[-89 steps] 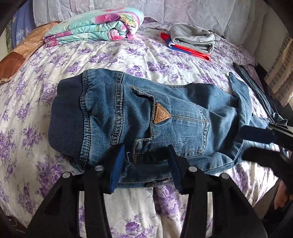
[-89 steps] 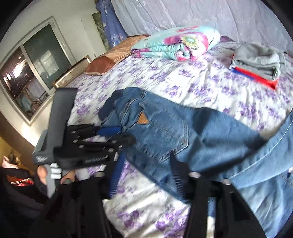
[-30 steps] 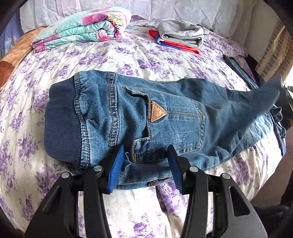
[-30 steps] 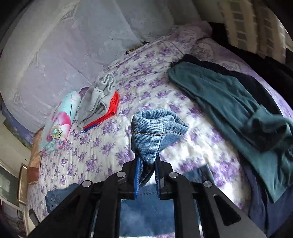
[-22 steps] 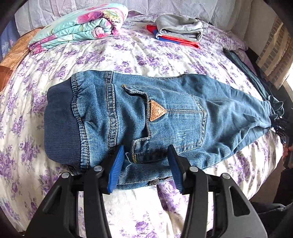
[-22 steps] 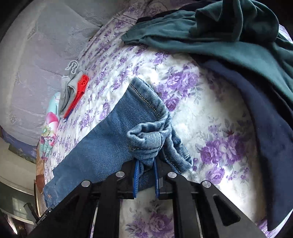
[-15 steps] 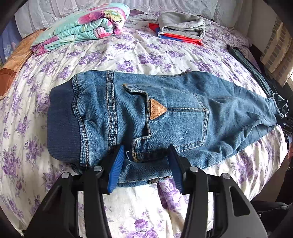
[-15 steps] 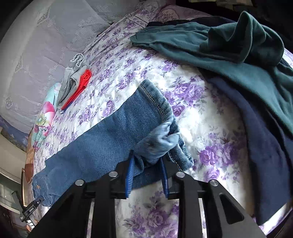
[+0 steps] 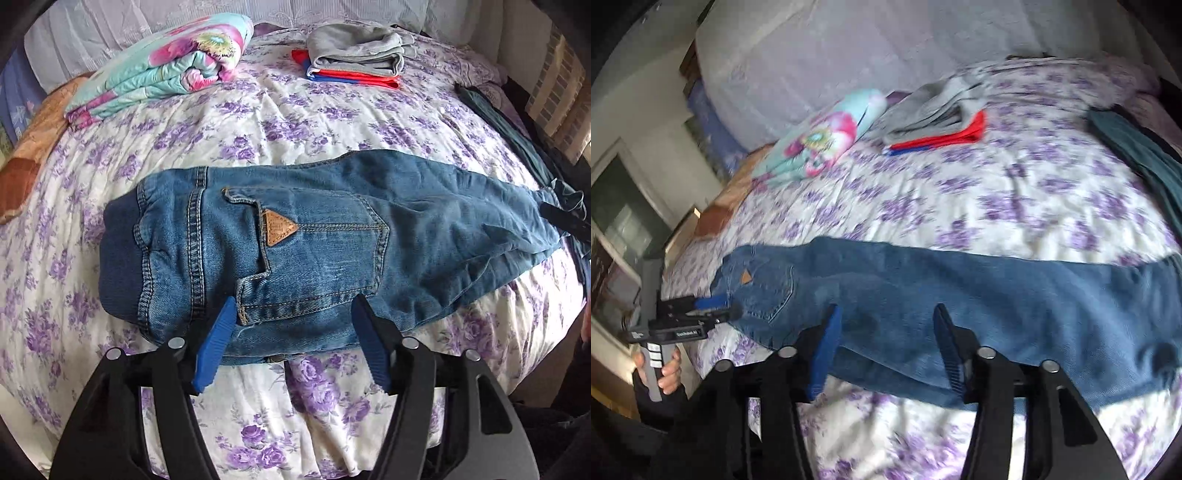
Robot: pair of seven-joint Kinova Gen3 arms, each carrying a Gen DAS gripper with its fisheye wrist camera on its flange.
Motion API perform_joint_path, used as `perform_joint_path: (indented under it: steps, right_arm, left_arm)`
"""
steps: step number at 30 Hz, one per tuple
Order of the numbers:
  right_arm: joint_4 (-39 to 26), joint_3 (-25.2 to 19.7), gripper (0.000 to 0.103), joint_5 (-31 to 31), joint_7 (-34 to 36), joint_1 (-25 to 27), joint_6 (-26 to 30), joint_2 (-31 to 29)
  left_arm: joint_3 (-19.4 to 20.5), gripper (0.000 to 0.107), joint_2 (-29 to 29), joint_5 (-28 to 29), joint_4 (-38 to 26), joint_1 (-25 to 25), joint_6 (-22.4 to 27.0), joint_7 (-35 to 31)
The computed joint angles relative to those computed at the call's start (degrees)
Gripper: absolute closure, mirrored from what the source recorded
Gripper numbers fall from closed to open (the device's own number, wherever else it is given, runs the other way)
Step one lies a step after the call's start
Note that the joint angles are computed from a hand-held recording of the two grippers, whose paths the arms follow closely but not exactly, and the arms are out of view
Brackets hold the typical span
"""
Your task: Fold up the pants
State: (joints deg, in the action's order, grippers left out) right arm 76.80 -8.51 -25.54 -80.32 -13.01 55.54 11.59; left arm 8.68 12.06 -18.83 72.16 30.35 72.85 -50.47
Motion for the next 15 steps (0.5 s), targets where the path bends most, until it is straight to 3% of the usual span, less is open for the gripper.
perform_joint_path:
  steps: [4,6,9,12,15]
  right_arm:
    - [-6.31,1.49,0.074,8.39,-5.92,-6.42,8.59,6.47]
    - [-4.19,-0.13,0.074,11.12,-6.35,-6.83,9.25,5.22]
    - [-3.07,-0.26,0.074,14.12,-6.57,-8.36,10.8,3.43]
    - [-8.31,-0.57,0.072,15.2,-6.72,-8.77,16.25,6.08]
    - [-16.09,-0.2,0.071,10.42,-3.37,-8.01,20.36,9.25]
  left_arm:
    - [-0.31,0.045,-0.77,2.78,0.14,-1.36,0.19,-1.31]
    - [-2.18,0.045,-2.22,3.46,1.62,-0.78,-0.59,-1.28]
    - [-0.73,0.046,-5.75,9.52,5.85,-6.68,-5.76,-3.99]
    - [-0.6,0.046,-6.86,11.91,7.0,-9.33,-9.12,-4.96]
    - [0.22,0.046,-6.04,12.41,6.9,-10.68,-10.98,-6.32]
